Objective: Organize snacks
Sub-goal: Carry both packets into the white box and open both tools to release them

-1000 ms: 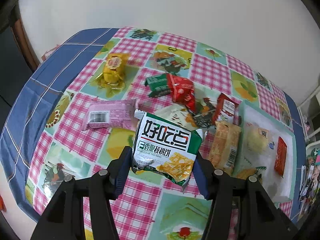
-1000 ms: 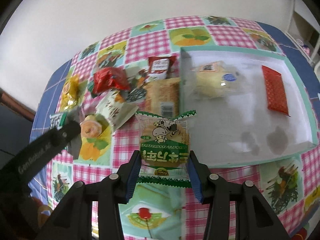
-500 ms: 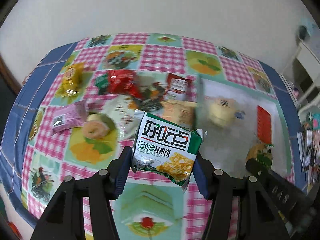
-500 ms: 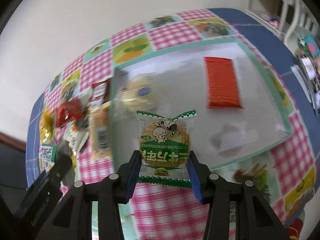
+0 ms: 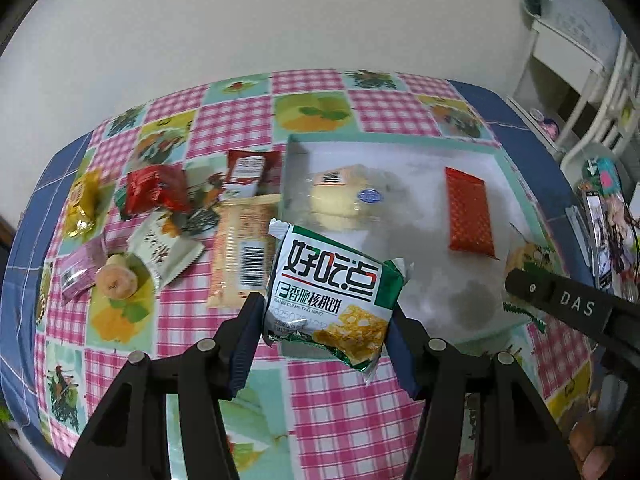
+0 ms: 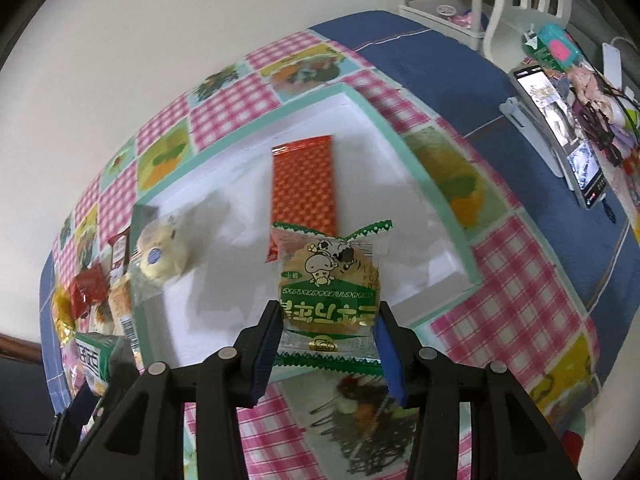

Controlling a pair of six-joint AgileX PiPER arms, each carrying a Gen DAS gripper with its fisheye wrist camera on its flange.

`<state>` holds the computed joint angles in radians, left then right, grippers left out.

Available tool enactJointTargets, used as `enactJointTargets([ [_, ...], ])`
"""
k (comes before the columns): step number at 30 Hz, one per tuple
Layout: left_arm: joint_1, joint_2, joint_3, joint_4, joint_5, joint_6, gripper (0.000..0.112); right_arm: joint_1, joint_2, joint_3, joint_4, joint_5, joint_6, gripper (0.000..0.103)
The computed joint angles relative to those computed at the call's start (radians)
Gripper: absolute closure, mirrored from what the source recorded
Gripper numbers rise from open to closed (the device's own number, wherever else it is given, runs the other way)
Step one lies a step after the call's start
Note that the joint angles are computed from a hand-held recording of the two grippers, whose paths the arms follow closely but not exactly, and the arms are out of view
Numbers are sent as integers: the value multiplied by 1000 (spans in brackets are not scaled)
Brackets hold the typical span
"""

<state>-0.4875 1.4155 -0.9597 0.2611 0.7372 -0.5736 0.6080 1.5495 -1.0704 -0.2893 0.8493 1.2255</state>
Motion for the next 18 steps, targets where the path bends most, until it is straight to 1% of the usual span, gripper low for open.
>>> enactJointTargets([
  [5, -30, 32, -8, 37, -13, -21, 53, -9, 8, -1, 3, -4, -14, 54],
  [12, -54, 88, -15, 111, -39, -66, 53, -25, 51, -14, 23, -9, -35, 54],
  [18, -69, 138, -28, 154, -43, -94, 53, -50, 86, -18, 46, -20, -64, 54],
])
